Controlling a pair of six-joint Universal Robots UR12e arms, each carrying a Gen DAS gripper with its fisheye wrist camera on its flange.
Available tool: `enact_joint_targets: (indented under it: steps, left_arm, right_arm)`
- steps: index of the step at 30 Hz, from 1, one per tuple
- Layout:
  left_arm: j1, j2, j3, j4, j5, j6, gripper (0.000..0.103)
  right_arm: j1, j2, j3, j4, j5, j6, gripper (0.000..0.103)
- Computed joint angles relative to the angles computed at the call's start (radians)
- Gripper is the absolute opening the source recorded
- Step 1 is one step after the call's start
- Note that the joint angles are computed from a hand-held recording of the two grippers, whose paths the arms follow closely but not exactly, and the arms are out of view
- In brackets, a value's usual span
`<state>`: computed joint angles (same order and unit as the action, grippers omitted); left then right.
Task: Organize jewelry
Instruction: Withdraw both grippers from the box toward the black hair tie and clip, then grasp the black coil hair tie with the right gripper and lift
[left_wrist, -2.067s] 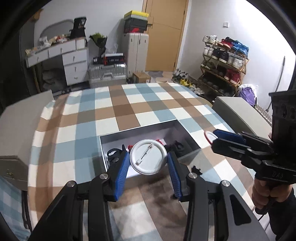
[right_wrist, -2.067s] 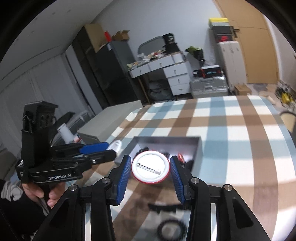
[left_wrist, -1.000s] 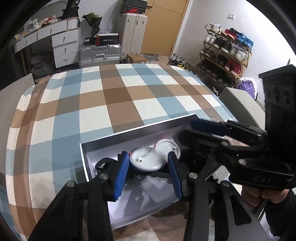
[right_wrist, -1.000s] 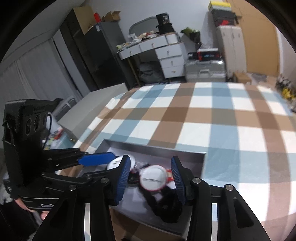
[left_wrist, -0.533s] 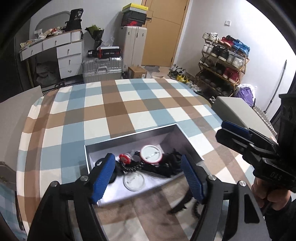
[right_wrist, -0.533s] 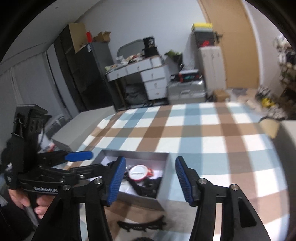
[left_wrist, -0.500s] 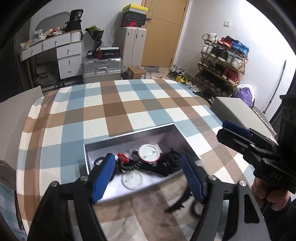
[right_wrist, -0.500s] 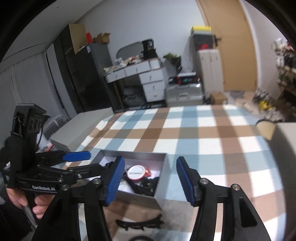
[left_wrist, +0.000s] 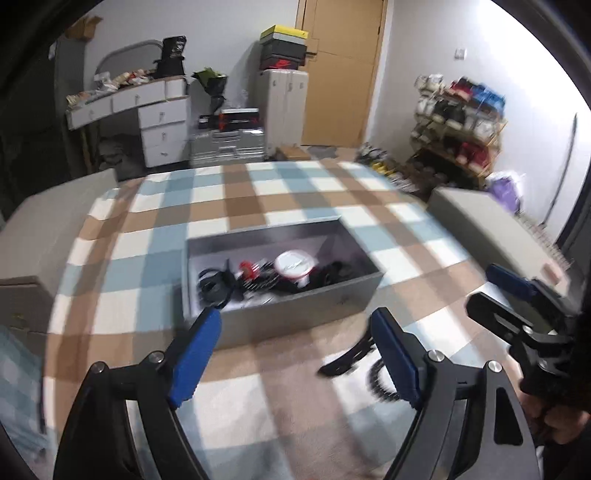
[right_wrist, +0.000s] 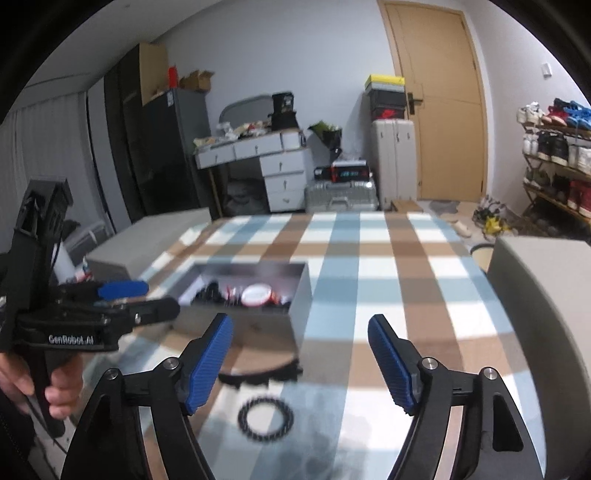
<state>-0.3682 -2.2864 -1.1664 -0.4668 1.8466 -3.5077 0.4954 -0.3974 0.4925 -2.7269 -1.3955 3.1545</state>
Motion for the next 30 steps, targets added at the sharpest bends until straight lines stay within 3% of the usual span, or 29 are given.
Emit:
enact_joint_targets:
  steps: [8,11,19,24,27,30]
  left_arm:
    - [-0.003,0.024,-0.068,0.007,-0.006,-0.052,0.082]
    - [-0.011,0.031,-0.091,0.021,0.023,-0.05,0.087]
    - [-0.011,0.049,-0.135,0.03,0.006,-0.066,0.091]
    - [-0.003,0.056,-0.15,0.02,-0.028,-0.083,0.091]
    - [-0.002,0.06,-0.158,0.029,-0.032,-0.068,0.091]
    - [-0.002,0.063,-0.165,0.037,-0.03,-0.055,0.091]
  right_arm:
    - [0.003,-0.011,0.038,0.117,0.055,-0.032,0.078]
    - [0.006,0.002,0.011,0.169,0.056,-0.049,0.078]
    - [0.016,0.058,-0.104,0.329,0.035,-0.079,0.078]
    - [0.03,0.077,-0.148,0.379,-0.004,-0.145,0.077]
    - [0.04,0.103,-0.199,0.42,-0.058,-0.175,0.058]
    - [0.044,0.102,-0.196,0.414,-0.077,-0.195,0.051]
